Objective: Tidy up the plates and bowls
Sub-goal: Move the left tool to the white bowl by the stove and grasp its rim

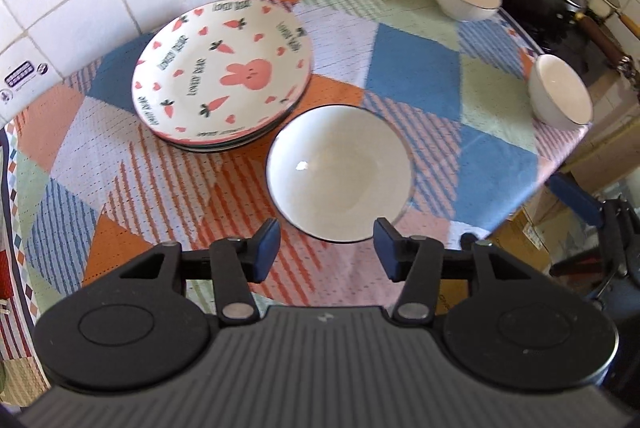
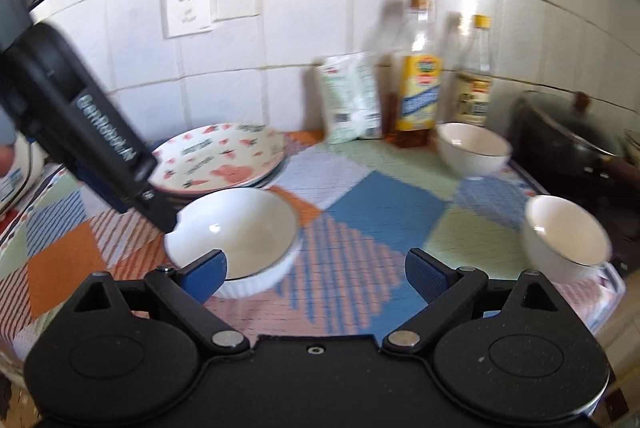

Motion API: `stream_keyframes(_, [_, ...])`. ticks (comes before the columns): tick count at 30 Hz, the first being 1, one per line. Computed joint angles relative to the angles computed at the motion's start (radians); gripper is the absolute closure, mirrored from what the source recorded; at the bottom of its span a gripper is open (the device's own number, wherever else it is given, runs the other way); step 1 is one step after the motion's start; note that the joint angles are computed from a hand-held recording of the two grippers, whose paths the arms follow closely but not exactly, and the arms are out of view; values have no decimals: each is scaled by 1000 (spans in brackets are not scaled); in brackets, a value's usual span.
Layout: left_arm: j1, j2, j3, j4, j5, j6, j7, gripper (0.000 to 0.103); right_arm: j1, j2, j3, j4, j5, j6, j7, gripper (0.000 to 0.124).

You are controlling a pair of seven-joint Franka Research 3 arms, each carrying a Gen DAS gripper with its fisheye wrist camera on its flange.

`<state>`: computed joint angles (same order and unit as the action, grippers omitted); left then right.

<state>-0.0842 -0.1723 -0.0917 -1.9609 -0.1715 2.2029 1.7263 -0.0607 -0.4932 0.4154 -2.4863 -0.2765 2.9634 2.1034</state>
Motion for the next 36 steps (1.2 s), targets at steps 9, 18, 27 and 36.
stream_keyframes(9, [-40,15,-37,38,10,1,-16,44,-48,-137,-47,-59,0,-74,-6,26])
stream_keyframes(18, [-93,139,-97,147,52,16,-117,42,-95,-132,-120,-74,36,-82,-61,26])
stream_keyframes(27, [-146,299,-144,316,150,-3,-269,41,-59,-27,-261,-54,93,-43,-299,25])
stream_keyframes(36, [-203,439,-167,486,228,-40,-345,39,0,86,-376,-17,228,-29,-516,25])
